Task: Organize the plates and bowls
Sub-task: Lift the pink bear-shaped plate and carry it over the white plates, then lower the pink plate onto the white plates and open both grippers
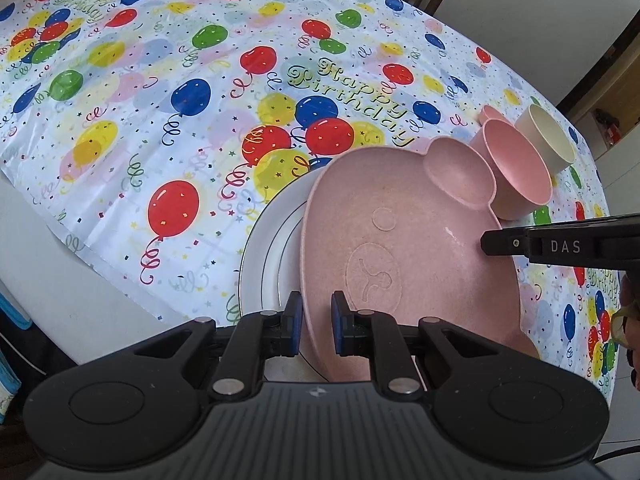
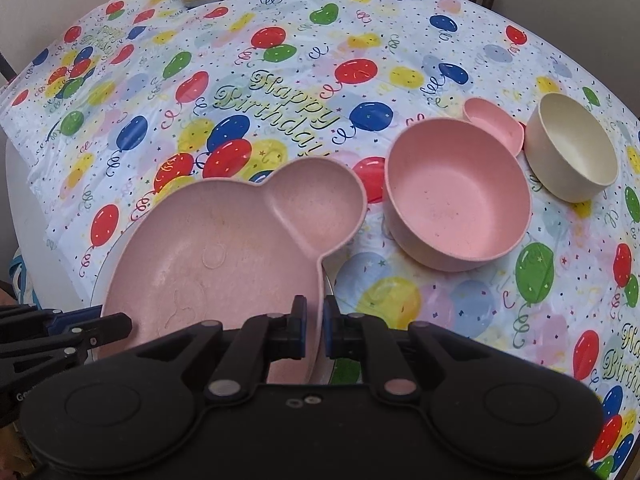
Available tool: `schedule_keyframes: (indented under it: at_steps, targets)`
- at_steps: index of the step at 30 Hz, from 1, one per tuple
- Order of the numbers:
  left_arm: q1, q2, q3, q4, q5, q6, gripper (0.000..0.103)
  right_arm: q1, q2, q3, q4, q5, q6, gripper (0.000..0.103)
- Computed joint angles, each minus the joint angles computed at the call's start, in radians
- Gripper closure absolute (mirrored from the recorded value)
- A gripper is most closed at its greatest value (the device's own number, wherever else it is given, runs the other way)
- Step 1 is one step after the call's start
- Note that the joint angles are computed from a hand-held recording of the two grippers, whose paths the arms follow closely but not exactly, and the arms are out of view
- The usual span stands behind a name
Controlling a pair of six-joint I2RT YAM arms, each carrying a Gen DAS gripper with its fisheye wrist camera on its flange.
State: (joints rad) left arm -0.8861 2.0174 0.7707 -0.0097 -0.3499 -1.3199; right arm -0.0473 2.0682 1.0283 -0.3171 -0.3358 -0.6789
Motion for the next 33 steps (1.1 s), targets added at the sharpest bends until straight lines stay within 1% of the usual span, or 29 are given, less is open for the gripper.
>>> schedule_keyframes:
  at_steps: [9,19,25,29,31,33]
  targets:
    - [-0.014,0.034,0.018,0.014,0.024,-0.007,0.089,-0.008,0.001,0.018,-0.039,0.004,-0.037,0.095]
    - [-0.028,0.041,0.029,0.006,0.004,-0.012,0.089,-0.036,0.008,0.029,-0.063,-0.013,-0.045,0.094]
    - [-0.031,0.040,0.037,-0.017,0.012,-0.027,0.088,-0.092,0.018,0.052,-0.136,-0.061,-0.083,0.092]
    - [-0.047,0.029,0.036,-0.027,-0.005,-0.041,0.086,-0.143,0.007,0.058,-0.193,-0.114,-0.146,0.089]
    - [-0.061,0.016,0.035,-0.034,-0.024,-0.049,0.084,-0.170,-0.010,0.052,-0.210,-0.145,-0.185,0.086]
    - [-0.075,0.001,0.033,-0.042,-0.045,-0.058,0.079,-0.196,-0.026,0.046,-0.230,-0.180,-0.237,0.084]
